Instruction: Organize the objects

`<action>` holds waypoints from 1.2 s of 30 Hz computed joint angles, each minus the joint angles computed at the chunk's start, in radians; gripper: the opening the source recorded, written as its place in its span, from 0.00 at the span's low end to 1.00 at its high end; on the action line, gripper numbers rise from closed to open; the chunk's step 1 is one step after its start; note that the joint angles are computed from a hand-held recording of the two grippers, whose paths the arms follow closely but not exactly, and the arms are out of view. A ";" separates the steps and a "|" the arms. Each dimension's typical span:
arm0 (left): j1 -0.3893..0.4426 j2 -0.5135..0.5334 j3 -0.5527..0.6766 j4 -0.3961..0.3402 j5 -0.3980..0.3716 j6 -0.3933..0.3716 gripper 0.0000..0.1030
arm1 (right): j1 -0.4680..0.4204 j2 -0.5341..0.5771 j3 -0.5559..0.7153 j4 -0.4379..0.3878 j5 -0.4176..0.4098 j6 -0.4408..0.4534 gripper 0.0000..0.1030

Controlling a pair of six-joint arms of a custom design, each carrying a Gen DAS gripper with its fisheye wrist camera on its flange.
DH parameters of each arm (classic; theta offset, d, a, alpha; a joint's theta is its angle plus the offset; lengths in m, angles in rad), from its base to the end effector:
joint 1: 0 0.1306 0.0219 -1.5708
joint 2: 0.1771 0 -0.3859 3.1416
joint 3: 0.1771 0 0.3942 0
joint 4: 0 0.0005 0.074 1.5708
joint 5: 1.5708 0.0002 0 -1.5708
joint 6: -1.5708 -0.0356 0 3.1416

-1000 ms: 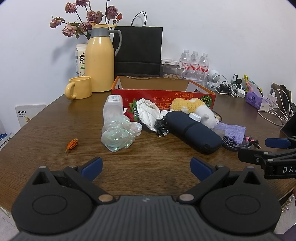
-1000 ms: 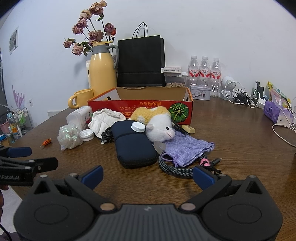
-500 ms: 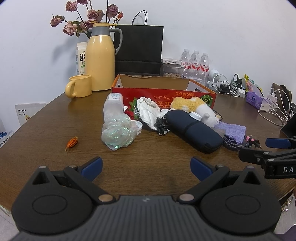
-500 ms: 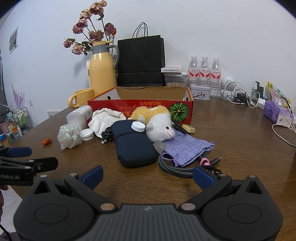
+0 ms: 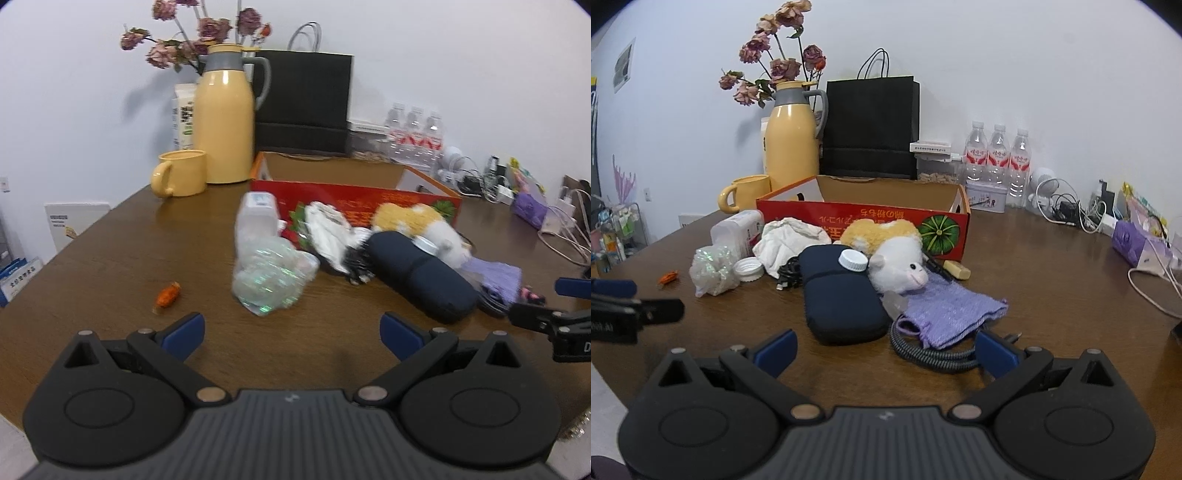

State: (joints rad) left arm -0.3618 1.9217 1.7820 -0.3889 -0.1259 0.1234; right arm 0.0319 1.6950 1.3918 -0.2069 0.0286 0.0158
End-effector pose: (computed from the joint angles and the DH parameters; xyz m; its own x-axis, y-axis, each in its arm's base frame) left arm 0.6570 -0.2444 0.3538 -0.4988 0.0582 -0.8647 0.1898 0.9809 -0.0434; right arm 0.6079 0.0179 0.3277 -0.4878 -0.0314 -0.8724 -0.0146 0.9995 -0.0278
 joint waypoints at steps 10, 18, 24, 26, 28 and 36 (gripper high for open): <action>0.050 0.074 0.114 -0.069 -0.102 0.056 1.00 | -0.026 0.126 0.167 -0.068 -0.016 0.063 0.68; 0.073 0.100 0.152 -0.105 -0.118 0.083 1.00 | -0.046 0.234 0.339 -0.200 -0.114 0.094 0.38; 0.081 0.125 0.193 -0.143 -0.116 0.085 1.00 | -0.061 0.279 0.419 -0.278 -0.195 0.075 0.19; 0.084 0.134 0.207 -0.153 -0.113 0.087 1.00 | -0.064 0.289 0.435 -0.300 -0.208 0.069 0.14; 0.085 0.142 0.220 -0.162 -0.112 0.087 1.00 | -0.067 0.289 0.433 -0.298 -0.219 0.062 0.11; 0.096 0.177 0.274 -0.204 -0.109 0.074 1.00 | -0.072 0.257 0.378 -0.233 -0.258 0.038 0.03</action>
